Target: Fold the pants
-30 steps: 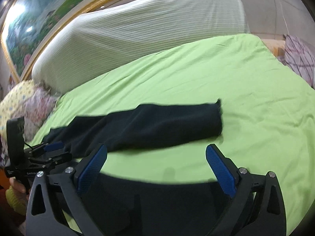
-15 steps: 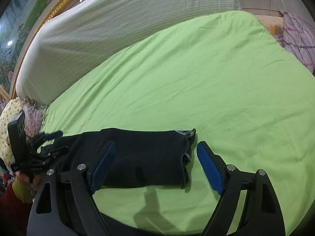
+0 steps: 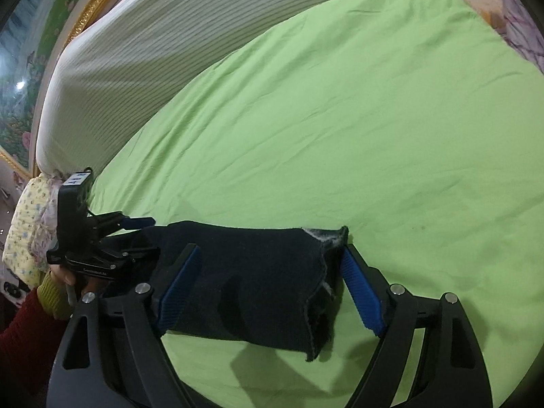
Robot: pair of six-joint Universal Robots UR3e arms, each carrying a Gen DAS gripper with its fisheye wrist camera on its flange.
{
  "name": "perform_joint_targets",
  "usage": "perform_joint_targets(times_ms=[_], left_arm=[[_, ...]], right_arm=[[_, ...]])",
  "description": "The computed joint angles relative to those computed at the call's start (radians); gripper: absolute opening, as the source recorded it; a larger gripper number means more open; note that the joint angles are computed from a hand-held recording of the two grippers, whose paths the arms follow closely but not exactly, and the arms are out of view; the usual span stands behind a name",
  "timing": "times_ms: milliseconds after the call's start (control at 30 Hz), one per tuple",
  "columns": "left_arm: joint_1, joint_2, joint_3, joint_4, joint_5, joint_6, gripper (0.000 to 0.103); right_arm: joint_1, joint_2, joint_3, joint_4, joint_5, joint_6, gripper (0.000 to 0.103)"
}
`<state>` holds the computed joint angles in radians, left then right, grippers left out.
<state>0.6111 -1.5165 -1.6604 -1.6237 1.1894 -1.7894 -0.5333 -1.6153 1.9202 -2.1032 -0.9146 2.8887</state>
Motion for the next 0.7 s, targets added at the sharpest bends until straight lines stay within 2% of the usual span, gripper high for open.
perform_joint_targets(times_ms=[67,100,133,167,233,300,400,600,667,700], left_arm=[[-0.001,0.012,-0.012,0.003,-0.004,0.02,0.073],[0.0,0.027,-0.023,0.001,-0.007,0.028,0.064],[0.007,0.04,-0.028,-0.017,-0.011,0.046,0.053],[0.023,0.065,-0.035,-0.052,-0.017,0.083,0.046],[0.035,0.115,-0.071,-0.052,-0.024,0.124,0.021],[0.102,0.197,-0.098,-0.11,-0.03,0.209,0.011],[0.196,0.269,-0.096,-0.237,-0.047,0.301,0.008],[0.489,0.387,0.038,-0.69,-0.05,0.617,0.005],[0.525,0.433,0.066,-0.808,-0.044,0.666,0.003],[0.584,0.445,0.089,-0.887,-0.02,0.727,0.003]], right_arm=[[0.008,0.019,-0.01,-0.01,-0.023,0.001,0.058],[0.012,0.025,-0.014,-0.015,-0.03,0.008,0.052],[0.01,0.031,-0.016,-0.02,-0.034,0.01,0.04],[0.006,0.033,-0.018,-0.024,-0.037,0.013,0.027],[0.008,0.034,-0.028,-0.042,-0.039,0.033,0.009],[-0.001,0.01,-0.022,-0.038,-0.026,0.025,0.006],[-0.018,-0.028,-0.018,-0.018,-0.013,-0.007,0.004],[-0.097,-0.135,0.017,0.042,0.048,-0.114,0.003],[-0.13,-0.188,0.042,0.083,0.075,-0.167,0.003],[-0.141,-0.211,0.056,0.097,0.091,-0.19,0.003]])
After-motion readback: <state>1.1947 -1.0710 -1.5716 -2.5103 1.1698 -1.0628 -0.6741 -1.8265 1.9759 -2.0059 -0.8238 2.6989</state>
